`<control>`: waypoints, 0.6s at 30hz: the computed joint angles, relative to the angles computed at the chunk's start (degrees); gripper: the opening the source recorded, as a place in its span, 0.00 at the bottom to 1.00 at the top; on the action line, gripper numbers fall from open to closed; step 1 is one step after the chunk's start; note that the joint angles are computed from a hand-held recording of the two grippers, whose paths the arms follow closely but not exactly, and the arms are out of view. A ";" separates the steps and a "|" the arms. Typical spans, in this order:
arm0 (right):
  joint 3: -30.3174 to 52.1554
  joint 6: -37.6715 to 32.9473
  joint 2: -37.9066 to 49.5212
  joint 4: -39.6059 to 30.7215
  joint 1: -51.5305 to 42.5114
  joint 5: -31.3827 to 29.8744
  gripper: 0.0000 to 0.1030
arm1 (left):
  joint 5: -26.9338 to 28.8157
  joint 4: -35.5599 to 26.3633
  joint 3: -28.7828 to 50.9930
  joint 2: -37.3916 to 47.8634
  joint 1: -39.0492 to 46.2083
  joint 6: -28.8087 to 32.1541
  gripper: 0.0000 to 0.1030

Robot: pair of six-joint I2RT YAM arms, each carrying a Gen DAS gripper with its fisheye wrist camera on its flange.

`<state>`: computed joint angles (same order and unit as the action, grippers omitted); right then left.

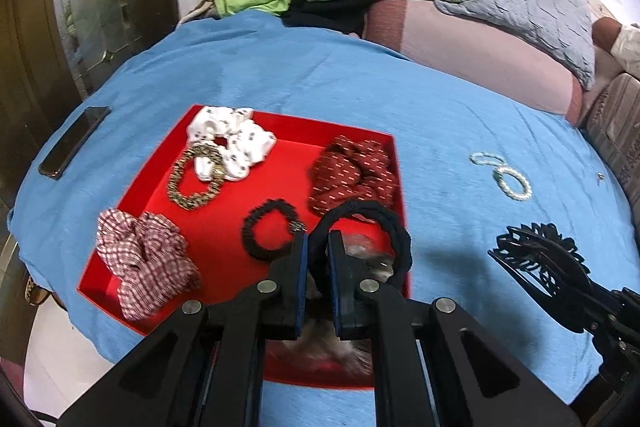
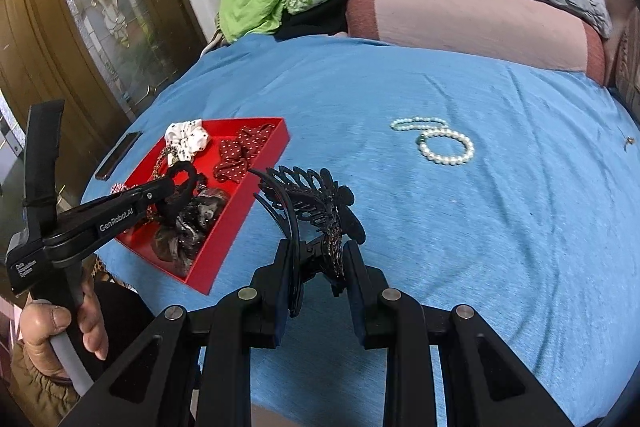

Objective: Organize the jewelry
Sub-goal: 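Carry black hair tie with left tool while right carries claw clip to tray, then lower both items into the red tray and open both tools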

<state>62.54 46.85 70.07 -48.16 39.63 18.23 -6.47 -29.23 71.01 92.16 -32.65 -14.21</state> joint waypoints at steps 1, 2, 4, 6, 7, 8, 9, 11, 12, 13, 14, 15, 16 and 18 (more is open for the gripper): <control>0.52 -0.32 0.97 0.31 -0.07 -0.27 0.27 | -0.08 0.54 -0.06 0.25 0.49 0.26 0.09; 0.78 -0.78 1.53 0.58 -0.34 -0.58 0.27 | -0.07 1.18 -0.10 0.56 1.11 0.53 0.09; 1.88 -1.55 3.41 1.21 -0.44 -0.90 0.27 | 0.37 2.09 0.06 1.26 2.32 0.80 0.09; 3.07 -2.14 5.05 1.54 -0.58 -1.22 0.27 | 1.01 3.00 0.29 2.13 3.70 0.88 0.09; 3.95 -2.60 6.24 1.84 -0.73 -1.52 0.27 | 1.23 3.52 0.27 2.44 4.40 0.82 0.09; 4.62 -2.78 7.08 2.00 -0.73 -1.61 0.27 | 1.47 4.28 0.05 2.59 5.20 0.69 0.09; 5.14 -3.08 7.81 2.28 -0.85 -1.78 0.27 | 1.71 4.97 -0.31 2.53 5.82 0.52 0.09; 6.42 -3.62 9.49 3.02 -0.85 -1.83 0.27 | 2.76 6.80 -1.28 2.31 7.47 -0.03 0.09; 7.04 -3.83 10.31 3.43 -0.73 -1.72 0.27 | 3.21 7.39 -1.58 2.26 8.07 -0.27 0.09; 7.69 -3.91 11.01 3.64 -0.55 -1.53 0.27 | 3.60 8.00 -1.80 2.29 8.71 -0.66 0.09; 8.20 -4.12 11.69 3.99 -0.53 -1.46 0.27 | 3.83 8.65 -1.99 2.42 9.37 -1.05 0.09; 8.67 -4.33 12.29 4.32 -0.55 -1.44 0.27 | 3.75 8.93 -1.83 2.74 9.69 -1.35 0.09; 9.75 -4.69 13.47 4.73 -0.68 -1.51 0.27 | 3.82 9.16 -1.69 3.01 10.28 -1.37 0.09; 11.03 -5.31 14.87 5.23 -1.03 -1.90 0.27 | 3.55 9.44 -1.14 3.76 10.88 -1.38 0.09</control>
<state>73.57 41.54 84.95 -42.93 38.61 16.33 -2.92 -19.78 69.87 95.92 -21.77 -15.59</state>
